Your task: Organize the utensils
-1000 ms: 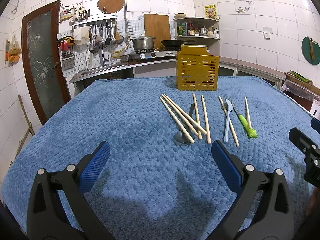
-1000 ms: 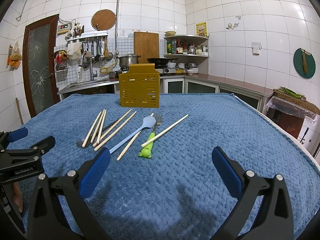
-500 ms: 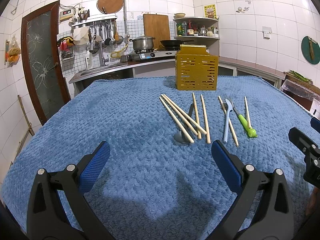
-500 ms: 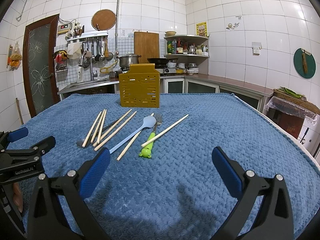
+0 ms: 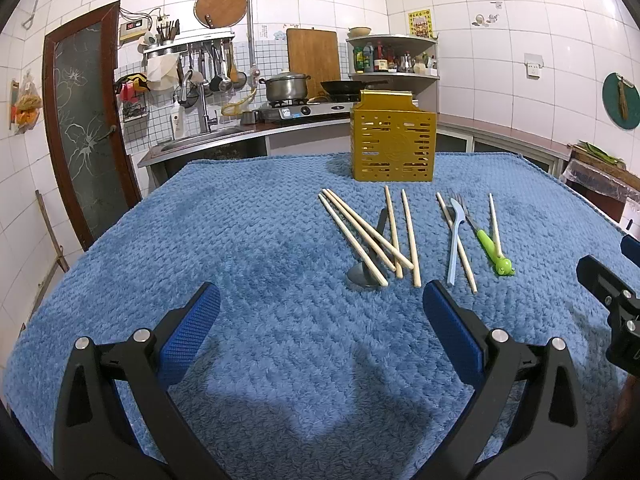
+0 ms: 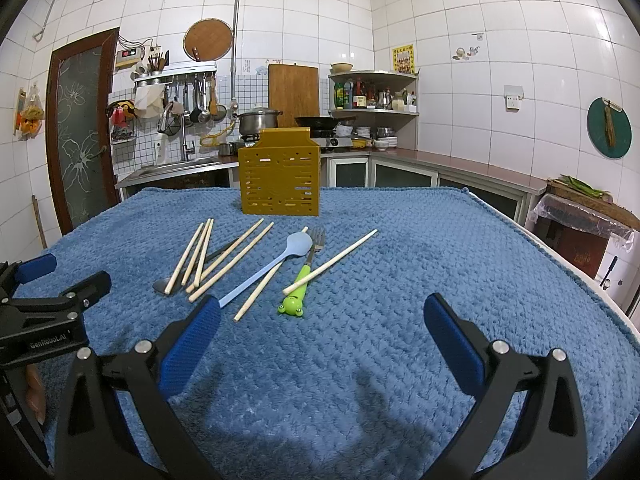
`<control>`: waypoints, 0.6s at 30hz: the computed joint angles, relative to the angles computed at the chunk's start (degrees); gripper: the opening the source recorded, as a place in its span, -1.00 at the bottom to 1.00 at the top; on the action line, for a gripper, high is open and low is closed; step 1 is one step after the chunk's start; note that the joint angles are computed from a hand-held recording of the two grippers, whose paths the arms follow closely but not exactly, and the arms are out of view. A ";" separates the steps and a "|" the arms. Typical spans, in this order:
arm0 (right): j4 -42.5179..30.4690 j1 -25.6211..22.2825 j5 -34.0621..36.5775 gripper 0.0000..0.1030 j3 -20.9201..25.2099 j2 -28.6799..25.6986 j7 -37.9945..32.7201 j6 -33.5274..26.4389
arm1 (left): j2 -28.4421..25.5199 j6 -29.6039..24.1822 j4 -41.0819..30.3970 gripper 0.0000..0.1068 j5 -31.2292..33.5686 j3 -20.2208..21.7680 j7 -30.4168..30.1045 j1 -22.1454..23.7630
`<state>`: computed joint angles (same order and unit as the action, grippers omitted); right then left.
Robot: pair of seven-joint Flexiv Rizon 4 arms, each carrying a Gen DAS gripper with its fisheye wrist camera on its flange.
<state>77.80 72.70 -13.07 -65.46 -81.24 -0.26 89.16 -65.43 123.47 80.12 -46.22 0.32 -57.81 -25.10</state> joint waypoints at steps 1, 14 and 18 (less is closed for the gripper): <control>0.00 0.00 0.01 0.93 0.00 0.00 -0.01 0.00 | 0.02 -0.03 0.02 0.84 0.11 -0.03 -0.04 0.05; -0.08 -0.09 -0.05 0.93 0.14 0.11 -0.11 0.12 | 0.06 -0.22 0.13 0.84 0.30 0.14 -0.28 0.02; 0.11 -0.67 0.80 0.93 0.79 1.05 -0.88 1.92 | 0.20 -3.23 -0.78 0.84 -3.02 2.26 1.93 -1.76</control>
